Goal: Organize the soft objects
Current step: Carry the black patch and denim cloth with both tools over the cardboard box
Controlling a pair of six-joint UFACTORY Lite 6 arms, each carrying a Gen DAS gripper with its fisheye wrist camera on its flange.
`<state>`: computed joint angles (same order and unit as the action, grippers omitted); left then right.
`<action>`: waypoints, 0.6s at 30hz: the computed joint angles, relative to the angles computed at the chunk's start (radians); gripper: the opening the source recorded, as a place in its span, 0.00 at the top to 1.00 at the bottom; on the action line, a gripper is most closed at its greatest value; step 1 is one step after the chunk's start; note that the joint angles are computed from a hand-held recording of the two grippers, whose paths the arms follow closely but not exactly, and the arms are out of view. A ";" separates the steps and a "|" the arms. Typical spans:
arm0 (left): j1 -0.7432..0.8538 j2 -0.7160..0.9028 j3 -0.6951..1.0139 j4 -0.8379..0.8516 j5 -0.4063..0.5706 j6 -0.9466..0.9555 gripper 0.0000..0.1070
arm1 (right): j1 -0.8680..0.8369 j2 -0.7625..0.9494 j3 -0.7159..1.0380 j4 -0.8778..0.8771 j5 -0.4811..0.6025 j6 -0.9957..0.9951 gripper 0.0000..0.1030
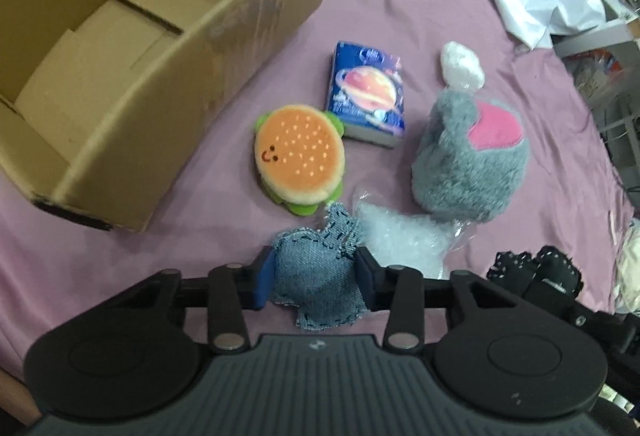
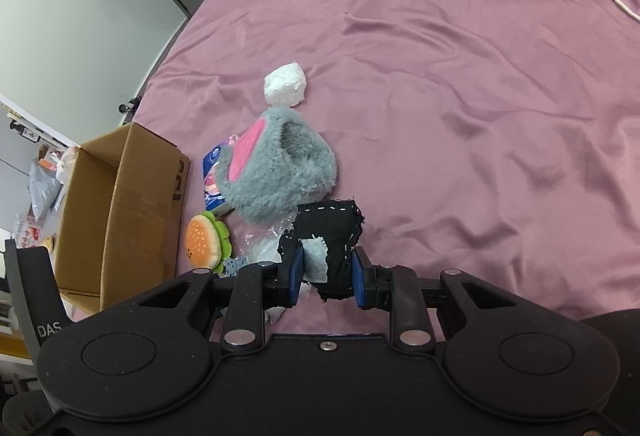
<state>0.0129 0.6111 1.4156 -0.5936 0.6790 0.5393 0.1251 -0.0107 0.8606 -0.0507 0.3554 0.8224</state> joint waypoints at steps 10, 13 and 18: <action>0.037 -0.185 -0.074 -0.074 0.008 0.137 0.63 | 0.075 -0.051 0.034 -0.207 0.044 0.205 0.76; 0.045 -0.220 -0.054 -0.078 0.027 0.155 0.62 | 0.092 -0.065 0.057 -0.249 0.056 0.244 0.76; 0.053 -0.237 0.011 -0.090 0.064 0.196 0.62 | 0.121 -0.058 0.129 -0.305 0.088 0.285 0.75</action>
<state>0.0660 0.3739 1.4270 -0.6836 0.7430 0.7354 0.2460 -0.0686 0.9893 -0.3559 0.4437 1.1079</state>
